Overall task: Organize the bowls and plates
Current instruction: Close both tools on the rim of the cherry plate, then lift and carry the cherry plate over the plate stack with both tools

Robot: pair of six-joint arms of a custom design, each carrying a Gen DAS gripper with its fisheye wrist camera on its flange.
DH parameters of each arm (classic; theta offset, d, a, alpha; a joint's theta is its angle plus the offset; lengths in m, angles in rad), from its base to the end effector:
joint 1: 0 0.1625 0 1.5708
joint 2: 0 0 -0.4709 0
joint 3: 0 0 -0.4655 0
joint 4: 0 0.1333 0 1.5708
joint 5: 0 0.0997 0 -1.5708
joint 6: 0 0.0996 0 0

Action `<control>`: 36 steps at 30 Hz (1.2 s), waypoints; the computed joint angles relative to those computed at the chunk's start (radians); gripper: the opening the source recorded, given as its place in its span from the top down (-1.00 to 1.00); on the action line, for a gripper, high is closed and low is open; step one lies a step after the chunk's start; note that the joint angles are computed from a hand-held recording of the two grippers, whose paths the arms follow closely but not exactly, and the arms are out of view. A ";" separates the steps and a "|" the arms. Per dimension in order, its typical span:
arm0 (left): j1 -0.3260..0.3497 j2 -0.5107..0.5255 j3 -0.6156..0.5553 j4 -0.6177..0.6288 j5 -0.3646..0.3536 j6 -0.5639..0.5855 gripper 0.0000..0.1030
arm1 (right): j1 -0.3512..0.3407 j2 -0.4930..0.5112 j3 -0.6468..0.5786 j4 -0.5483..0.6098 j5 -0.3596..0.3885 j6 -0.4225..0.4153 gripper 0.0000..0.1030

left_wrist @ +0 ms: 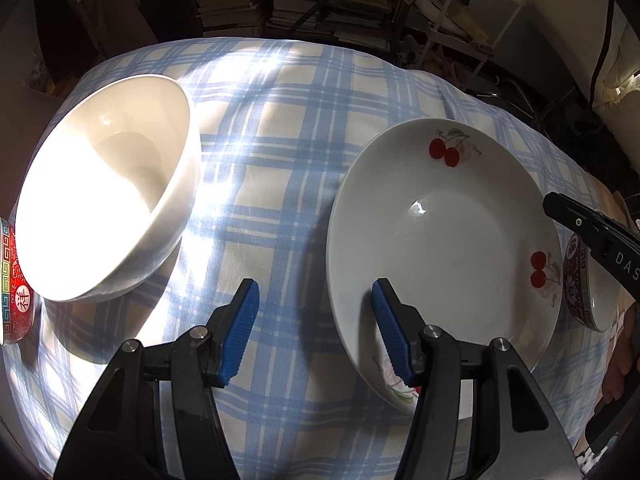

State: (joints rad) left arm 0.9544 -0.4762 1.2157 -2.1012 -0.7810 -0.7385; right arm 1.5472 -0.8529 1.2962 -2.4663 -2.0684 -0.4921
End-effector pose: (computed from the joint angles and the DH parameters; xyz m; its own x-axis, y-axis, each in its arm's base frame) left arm -0.3222 -0.8078 -0.0246 -0.7424 -0.1474 -0.6535 0.0889 0.9452 -0.3142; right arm 0.0655 -0.8600 0.2824 -0.7799 -0.2228 0.5848 -0.3940 0.9008 -0.1822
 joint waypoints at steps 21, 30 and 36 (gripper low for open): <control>0.022 -0.040 0.057 -0.164 -0.124 0.050 0.56 | -0.009 0.000 -0.023 0.143 0.031 0.075 0.77; 0.016 -0.080 0.100 -0.169 -0.171 0.079 0.56 | -0.008 -0.038 0.022 0.143 0.044 0.095 0.77; -0.003 -0.117 0.140 -0.152 -0.166 0.076 0.56 | -0.005 -0.078 0.065 0.158 0.069 0.118 0.77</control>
State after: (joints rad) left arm 0.9514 -0.5933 1.3552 -2.2532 -0.9471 -0.6627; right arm 1.5425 -0.9310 1.3614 -2.3088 -1.9991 -0.3745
